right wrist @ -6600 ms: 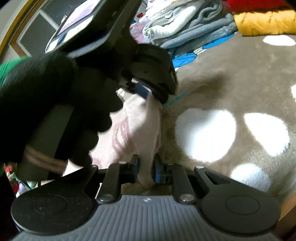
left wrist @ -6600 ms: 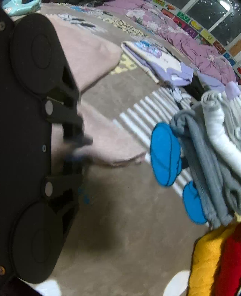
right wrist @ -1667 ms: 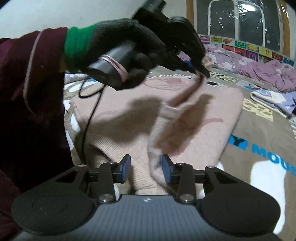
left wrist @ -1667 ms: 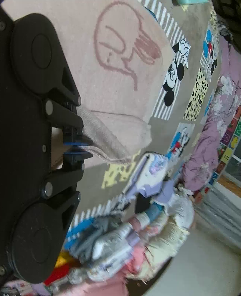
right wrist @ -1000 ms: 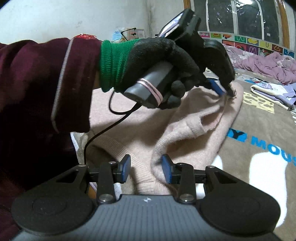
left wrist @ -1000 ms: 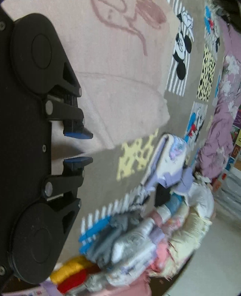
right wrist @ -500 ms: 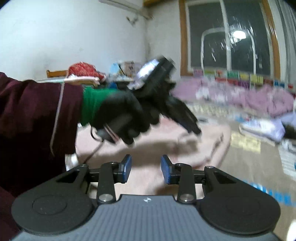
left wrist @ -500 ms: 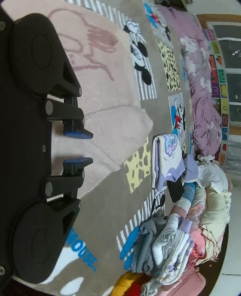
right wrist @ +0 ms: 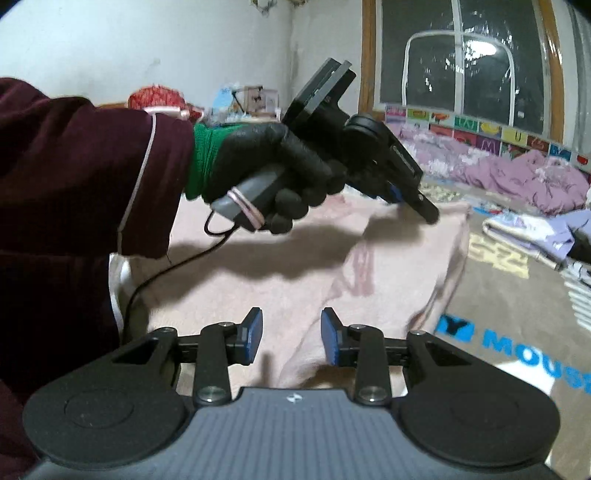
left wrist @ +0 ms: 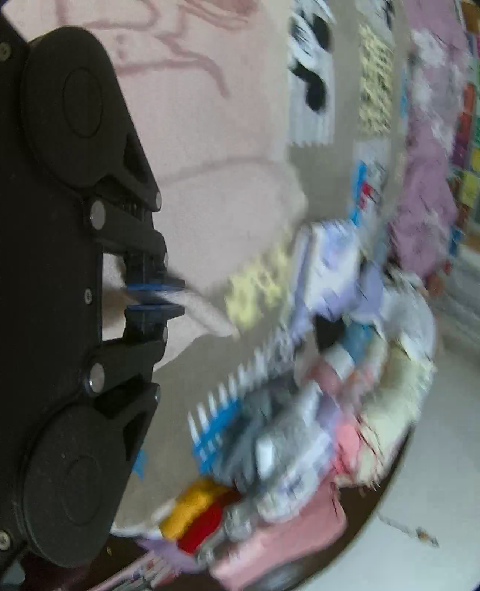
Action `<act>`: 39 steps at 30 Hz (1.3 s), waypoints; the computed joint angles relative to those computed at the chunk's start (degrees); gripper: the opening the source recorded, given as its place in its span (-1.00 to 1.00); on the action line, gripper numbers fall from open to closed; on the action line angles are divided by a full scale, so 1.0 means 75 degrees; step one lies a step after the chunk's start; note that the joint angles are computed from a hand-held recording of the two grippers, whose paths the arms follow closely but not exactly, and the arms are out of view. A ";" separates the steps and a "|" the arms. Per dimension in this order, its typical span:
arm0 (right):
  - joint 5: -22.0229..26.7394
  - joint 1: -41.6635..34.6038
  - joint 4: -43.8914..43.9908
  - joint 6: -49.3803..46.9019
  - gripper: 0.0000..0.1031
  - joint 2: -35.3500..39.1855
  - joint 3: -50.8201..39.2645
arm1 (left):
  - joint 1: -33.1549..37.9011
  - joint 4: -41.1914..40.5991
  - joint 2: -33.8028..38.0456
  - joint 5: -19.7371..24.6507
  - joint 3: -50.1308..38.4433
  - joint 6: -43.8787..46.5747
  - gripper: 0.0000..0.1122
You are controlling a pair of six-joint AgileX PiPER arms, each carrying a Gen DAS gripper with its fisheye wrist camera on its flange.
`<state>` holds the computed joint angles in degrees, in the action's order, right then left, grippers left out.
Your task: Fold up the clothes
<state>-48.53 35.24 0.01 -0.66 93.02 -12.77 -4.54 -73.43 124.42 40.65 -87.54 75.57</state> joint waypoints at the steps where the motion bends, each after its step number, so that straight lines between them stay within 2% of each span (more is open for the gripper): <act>1: 0.0169 0.0025 0.0034 -0.0009 -0.31 0.0042 -0.0074 | -0.0037 0.0194 0.0062 -0.0080 -0.0075 -0.0151 -0.91; 8: 0.0556 0.0022 -0.0679 0.0709 -0.26 0.0079 -0.0202 | -0.0277 0.0643 0.0294 -0.0125 -0.0413 -0.0365 -0.90; 10: 0.0659 -0.0006 -0.0957 0.0986 -0.26 0.0110 -0.0297 | -0.0410 0.1295 0.0439 -0.0401 -0.0657 -0.0911 -0.78; 12: 0.0766 0.0017 -0.1190 0.1119 -0.26 0.0159 -0.0378 | -0.0503 0.1440 0.0408 -0.0620 -0.0614 -0.0966 -0.77; 15: 0.0433 0.0229 -0.1081 0.0877 -0.34 -0.0094 -0.0158 | -0.0518 0.0749 -0.0032 -0.1036 -0.0049 -0.0142 -0.65; 17: -0.0154 0.0493 -0.0424 0.0480 -0.34 -0.0238 0.0089 | -0.0405 -0.0002 -0.0319 -0.1094 0.0346 0.0630 -0.65; 19: -0.0623 0.1019 0.0911 -0.0184 -0.34 -0.0193 0.0144 | -0.0250 -0.0692 -0.0578 -0.1005 0.0696 0.1343 -0.65; 21: -0.0857 0.1305 0.1954 -0.0618 -0.34 -0.0046 0.0030 | -0.0165 -0.0872 -0.0750 -0.0740 0.0907 0.1767 -0.65; 25: -0.0438 0.1172 0.2963 -0.0962 -0.34 0.0268 -0.0480 | -0.0307 -0.0552 -0.0788 -0.0471 0.1002 0.2254 -0.65; 27: -0.0207 0.0998 0.2907 -0.0743 -0.33 0.0432 -0.0615 | -0.0570 -0.0001 -0.0609 -0.0863 0.0811 0.1853 -0.65; 29: 0.0015 0.0800 0.2674 -0.0394 -0.32 0.0598 -0.0711 | -0.0965 0.0961 -0.0384 -0.1661 0.0626 0.1096 -0.65; 31: -0.0068 0.0638 0.2435 -0.0197 -0.32 0.0722 -0.0672 | -0.1131 0.1069 -0.0215 -0.2037 0.0593 0.1046 -0.66; 34: -0.0175 0.0600 0.2327 -0.0045 -0.32 0.0798 -0.0656 | -0.1179 0.1279 -0.0177 -0.2139 0.0527 0.0434 -0.65; 36: -0.0213 0.0620 0.2346 -0.0021 -0.31 0.0815 -0.0650 | -0.1266 0.1138 -0.0232 -0.2373 0.0668 0.0500 -0.65; 39: -0.0305 0.0850 0.2717 -0.0186 -0.32 0.0708 -0.0572 | -0.1097 0.0841 -0.0476 -0.2136 0.0854 0.0328 -0.62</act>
<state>-50.82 41.61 20.38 -2.06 98.34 -17.06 -12.76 -67.13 120.85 24.63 -81.13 78.03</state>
